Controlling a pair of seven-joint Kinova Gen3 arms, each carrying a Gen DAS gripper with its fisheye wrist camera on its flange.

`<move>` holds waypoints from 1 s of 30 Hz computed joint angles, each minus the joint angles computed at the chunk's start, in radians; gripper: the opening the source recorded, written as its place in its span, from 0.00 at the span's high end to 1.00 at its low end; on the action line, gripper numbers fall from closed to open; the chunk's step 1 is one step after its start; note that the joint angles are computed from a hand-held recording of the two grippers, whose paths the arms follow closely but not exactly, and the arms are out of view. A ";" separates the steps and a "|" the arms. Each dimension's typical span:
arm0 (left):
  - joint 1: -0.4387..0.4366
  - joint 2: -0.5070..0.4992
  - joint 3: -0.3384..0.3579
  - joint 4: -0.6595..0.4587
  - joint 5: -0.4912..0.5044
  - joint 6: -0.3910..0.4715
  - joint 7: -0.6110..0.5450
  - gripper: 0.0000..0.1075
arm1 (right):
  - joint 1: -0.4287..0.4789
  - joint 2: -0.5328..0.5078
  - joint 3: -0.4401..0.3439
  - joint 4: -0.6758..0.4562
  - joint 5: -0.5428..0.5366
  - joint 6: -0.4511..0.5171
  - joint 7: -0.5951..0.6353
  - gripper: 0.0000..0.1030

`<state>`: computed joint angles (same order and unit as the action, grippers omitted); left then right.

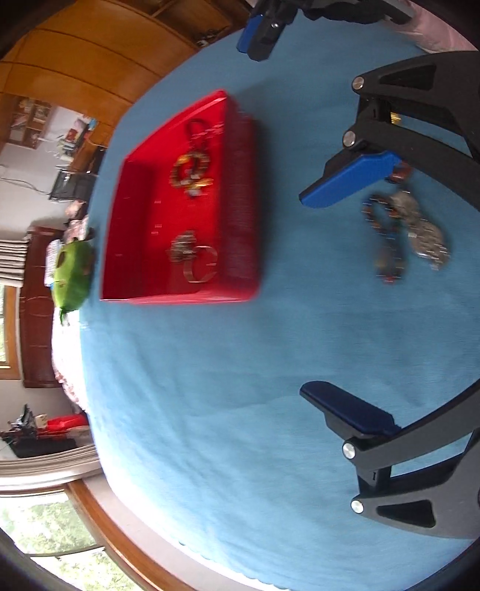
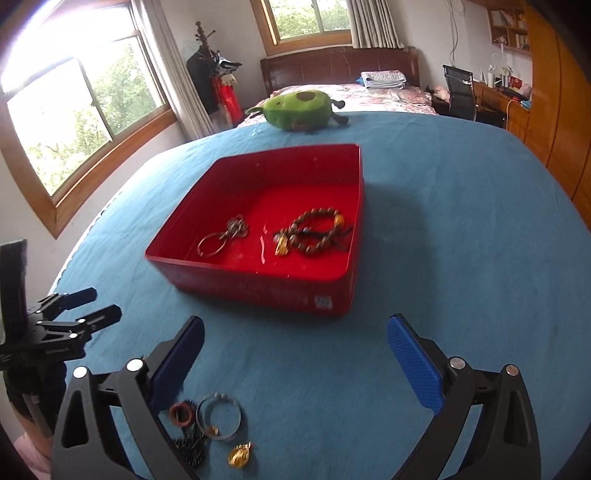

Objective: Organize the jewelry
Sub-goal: 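Move both open tools back toward the remaining jewelry beside the watch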

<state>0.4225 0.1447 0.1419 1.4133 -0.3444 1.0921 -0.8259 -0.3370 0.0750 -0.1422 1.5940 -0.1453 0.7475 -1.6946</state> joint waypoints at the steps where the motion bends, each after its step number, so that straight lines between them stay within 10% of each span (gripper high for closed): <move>1: -0.006 -0.010 0.001 0.019 0.025 0.001 -0.007 0.13 | 0.000 -0.018 -0.004 0.027 -0.012 -0.012 0.012 0.04; 17: -0.054 -0.058 0.020 0.153 0.181 -0.065 -0.018 0.13 | 0.017 0.004 -0.011 0.095 -0.283 0.111 0.248 0.62; 30: -0.062 -0.013 0.016 0.135 0.232 -0.066 -0.050 0.14 | 0.019 0.064 -0.020 0.062 -0.288 0.167 0.256 0.72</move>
